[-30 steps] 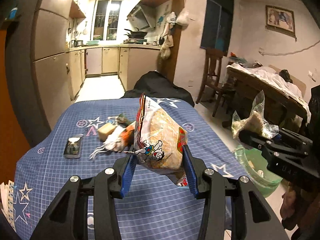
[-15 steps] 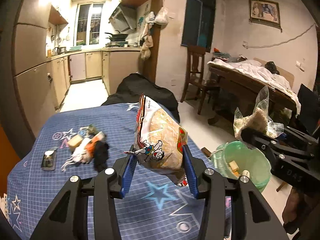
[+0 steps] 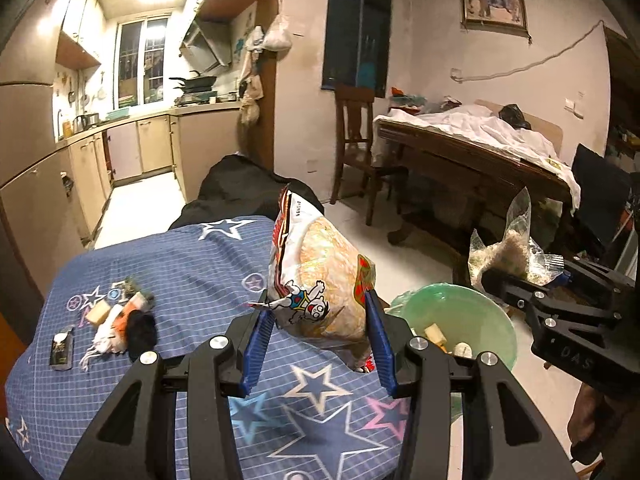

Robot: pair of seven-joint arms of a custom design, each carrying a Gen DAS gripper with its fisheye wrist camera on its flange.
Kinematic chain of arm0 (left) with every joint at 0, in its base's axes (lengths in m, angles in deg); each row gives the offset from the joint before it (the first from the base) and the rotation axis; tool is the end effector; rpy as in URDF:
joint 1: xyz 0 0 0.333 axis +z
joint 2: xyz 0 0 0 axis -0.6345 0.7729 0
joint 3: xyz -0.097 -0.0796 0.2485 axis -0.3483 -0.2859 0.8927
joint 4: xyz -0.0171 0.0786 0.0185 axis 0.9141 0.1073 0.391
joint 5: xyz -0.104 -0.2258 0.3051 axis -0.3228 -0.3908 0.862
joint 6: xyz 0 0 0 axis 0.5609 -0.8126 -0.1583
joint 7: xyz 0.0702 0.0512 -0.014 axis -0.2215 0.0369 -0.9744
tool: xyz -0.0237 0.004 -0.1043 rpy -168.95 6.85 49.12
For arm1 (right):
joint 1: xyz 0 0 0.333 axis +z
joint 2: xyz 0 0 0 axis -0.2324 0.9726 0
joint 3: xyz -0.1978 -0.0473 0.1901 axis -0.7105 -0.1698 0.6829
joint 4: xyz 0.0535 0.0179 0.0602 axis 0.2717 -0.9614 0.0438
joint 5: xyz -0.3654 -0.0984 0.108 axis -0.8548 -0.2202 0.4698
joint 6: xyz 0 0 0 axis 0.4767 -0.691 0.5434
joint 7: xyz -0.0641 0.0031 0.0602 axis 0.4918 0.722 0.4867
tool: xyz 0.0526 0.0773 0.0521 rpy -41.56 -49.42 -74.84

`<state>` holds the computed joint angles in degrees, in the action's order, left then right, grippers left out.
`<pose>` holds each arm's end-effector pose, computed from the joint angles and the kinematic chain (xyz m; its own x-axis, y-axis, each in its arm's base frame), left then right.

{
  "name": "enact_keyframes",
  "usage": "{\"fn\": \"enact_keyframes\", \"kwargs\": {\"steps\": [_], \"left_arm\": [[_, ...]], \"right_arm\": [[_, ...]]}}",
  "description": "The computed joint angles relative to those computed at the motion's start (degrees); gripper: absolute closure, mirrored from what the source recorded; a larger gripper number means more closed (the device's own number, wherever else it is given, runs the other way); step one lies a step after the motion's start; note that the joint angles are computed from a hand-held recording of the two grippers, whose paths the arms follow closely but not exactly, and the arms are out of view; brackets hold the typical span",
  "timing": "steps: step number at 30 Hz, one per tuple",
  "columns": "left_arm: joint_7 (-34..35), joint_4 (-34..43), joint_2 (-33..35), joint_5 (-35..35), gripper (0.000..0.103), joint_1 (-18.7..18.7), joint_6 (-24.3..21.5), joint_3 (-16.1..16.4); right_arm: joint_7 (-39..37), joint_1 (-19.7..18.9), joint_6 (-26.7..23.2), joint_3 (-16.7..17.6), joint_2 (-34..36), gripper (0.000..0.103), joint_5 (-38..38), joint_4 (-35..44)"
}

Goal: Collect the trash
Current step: 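Carry the snack bag and grain bag over the green bin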

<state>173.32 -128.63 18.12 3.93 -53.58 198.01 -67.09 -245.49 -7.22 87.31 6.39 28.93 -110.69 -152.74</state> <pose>0.5300 -0.1634 0.5080 -0.6457 -0.7619 0.0505 -0.4230 0.3019 -0.8543 0.4590 0.1727 0.4429 -0.2242 -0.9745 0.0063 -0.5105 0.1119 -0.8525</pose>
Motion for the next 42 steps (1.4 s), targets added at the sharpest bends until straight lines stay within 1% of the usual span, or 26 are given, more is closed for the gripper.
{"fn": "enact_keyframes", "kwargs": {"steps": [7, 8, 16, 19, 22, 26, 31, 32, 34, 35, 42], "left_arm": [[-0.5, 1.5, 1.7, 0.7, 0.057, -1.6, 0.1, -2.0], [-0.7, 2.0, 2.2, 1.0, 0.057, -1.7, -0.1, -2.2], [-1.3, 5.6, 5.7, 1.9, 0.057, -3.4, -1.4, -5.1], [-3.1, 7.3, 7.8, 4.1, 0.057, -3.6, -2.2, -6.3], [-6.0, 9.7, 10.8, 7.5, 0.057, -3.6, -3.2, -7.6], [-9.1, 12.9, 14.9, 11.6, 0.057, -3.1, -4.1, -9.4], [-13.7, 16.7, 20.2, 18.0, 0.057, -2.6, -4.3, -11.6], [-14.6, 17.2, 21.0, 19.4, 0.057, -2.5, -4.2, -12.0], [-17.3, 18.6, 23.3, 23.2, 0.057, -2.9, -3.7, -12.5], [-18.8, 19.5, 24.5, 25.2, 0.057, -3.0, -3.8, -12.7], [-25.2, 22.9, 30.1, 34.3, 0.057, -2.3, -3.8, -14.1]], "right_arm": [[-2.9, -1.8, 0.7, -1.6, -3.6, 0.062, 3.7, -4.6], [-3.2, -2.3, 0.7, -1.4, -4.0, 0.062, 4.3, -5.1], [-7.8, -7.3, 3.4, -2.3, -7.7, 0.062, 10.0, -10.8], [-10.2, -9.0, 4.7, -2.3, -8.2, 0.062, 12.9, -12.4], [-13.8, -10.4, 6.0, -2.7, -7.5, 0.062, 17.0, -13.0], [-19.7, -12.2, 8.9, -4.5, -6.6, 0.062, 22.4, -14.4], [-28.9, -11.9, 10.2, -7.0, -5.3, 0.062, 31.4, -15.2], [-31.2, -11.4, 10.6, -8.0, -4.8, 0.062, 33.8, -15.4], [-34.0, -11.3, 11.0, -8.5, -4.1, 0.062, 37.1, -15.5], [-35.9, -10.9, 11.3, -9.3, -3.6, 0.062, 39.3, -15.8], [-44.6, -11.2, 10.9, -9.2, -1.5, 0.062, 48.7, -15.7]]}}
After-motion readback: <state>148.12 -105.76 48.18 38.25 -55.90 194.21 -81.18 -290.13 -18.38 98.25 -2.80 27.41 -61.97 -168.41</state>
